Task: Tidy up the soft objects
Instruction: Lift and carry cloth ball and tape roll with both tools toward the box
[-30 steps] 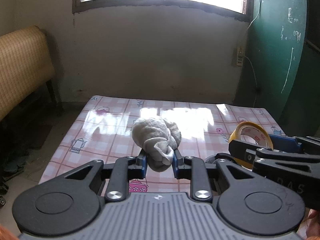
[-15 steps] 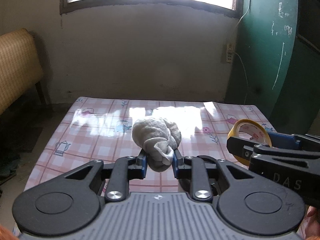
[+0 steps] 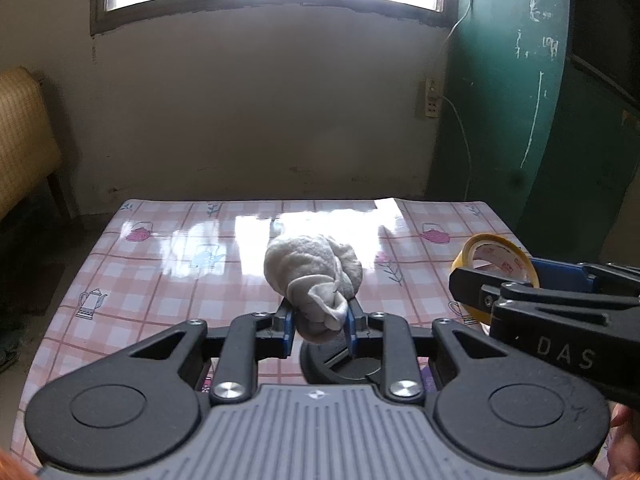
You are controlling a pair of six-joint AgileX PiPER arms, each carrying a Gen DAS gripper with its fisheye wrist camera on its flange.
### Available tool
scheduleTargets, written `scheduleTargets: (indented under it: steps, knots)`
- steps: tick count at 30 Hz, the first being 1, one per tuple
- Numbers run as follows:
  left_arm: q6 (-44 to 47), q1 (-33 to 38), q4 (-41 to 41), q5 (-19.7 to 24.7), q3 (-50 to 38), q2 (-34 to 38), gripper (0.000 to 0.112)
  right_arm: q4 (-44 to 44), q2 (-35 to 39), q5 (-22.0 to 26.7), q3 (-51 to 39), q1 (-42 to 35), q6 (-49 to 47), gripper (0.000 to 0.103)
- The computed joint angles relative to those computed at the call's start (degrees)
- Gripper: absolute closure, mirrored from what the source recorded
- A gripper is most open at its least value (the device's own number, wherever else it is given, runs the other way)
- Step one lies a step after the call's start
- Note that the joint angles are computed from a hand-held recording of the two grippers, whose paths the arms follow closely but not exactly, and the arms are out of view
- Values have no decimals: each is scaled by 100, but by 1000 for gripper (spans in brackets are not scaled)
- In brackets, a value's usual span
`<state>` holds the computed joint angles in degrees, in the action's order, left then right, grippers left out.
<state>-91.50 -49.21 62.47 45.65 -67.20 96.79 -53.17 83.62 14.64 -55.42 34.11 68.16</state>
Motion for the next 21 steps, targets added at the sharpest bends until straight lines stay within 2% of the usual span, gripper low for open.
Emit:
scheduleTargets:
  steps: [21]
  knots:
    - [424, -186, -130, -159, -705, 594, 86, 702, -380, -318, 436, -830, -876, 32]
